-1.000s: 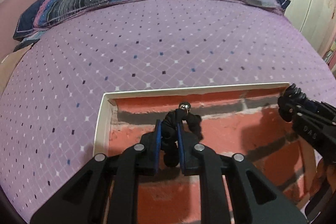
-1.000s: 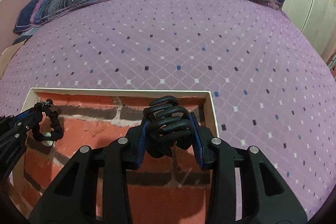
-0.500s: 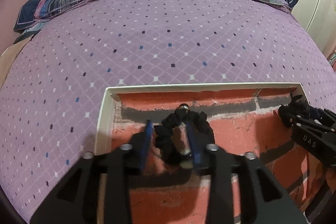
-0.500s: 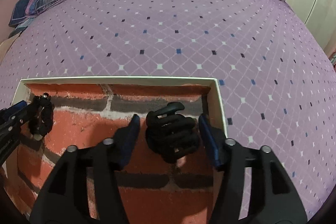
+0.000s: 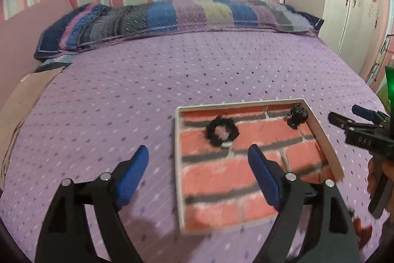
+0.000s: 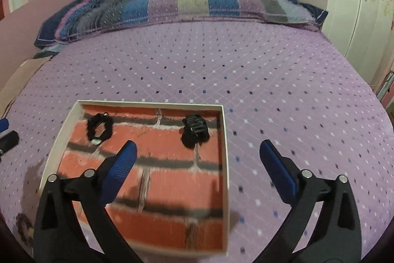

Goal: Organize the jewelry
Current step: 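Move the left tool to the wooden bead bracelet while the right tool approaches the leather bracelet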

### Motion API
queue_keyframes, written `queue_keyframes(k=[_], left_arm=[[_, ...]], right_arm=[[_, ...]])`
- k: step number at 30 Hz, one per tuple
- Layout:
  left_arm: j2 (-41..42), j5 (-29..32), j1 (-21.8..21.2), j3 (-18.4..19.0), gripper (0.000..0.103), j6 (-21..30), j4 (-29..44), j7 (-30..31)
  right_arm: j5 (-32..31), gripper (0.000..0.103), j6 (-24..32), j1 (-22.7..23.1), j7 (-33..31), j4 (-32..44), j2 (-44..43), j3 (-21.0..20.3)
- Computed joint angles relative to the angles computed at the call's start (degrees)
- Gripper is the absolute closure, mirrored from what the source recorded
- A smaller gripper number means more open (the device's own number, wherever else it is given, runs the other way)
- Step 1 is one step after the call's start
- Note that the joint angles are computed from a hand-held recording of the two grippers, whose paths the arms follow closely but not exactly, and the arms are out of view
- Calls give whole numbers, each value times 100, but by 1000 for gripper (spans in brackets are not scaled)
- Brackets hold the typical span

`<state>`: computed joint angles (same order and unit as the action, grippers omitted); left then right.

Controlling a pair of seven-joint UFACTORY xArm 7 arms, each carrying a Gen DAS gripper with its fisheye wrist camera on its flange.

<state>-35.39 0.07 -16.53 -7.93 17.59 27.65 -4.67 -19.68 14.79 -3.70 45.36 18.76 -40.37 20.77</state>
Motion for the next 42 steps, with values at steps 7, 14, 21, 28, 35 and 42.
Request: queue_keyframes(k=[7,14,21,28,35,42], left_arm=[[-2218,-62,71,428,14,934,-1138,319],[-4520,-185,334,600,10,2341,-1963,510],[-6317,-377,731,1044,10,3753,-2479,806],[-7477,-292,1520,1325,10,4553,-2936,1358],[-7770,-330,2307,1975,10,4763,-3129,2117],[-7368,-609,2926,2252,10,4685,-3178,2740]], right_arm=[[370,5,1401,1107,308,-794,-2055,153],[503,5,2957,2314,948,-946,-3320,805],[633,5,4064,3436,1896,-797,-3511,1523],[638,5,4327,4080,3006,-661,-3044,2033],[296,5,4188,4146,3865,-408,-2180,2309],[-276,5,3718,3924,4573,-188,-1030,2446]])
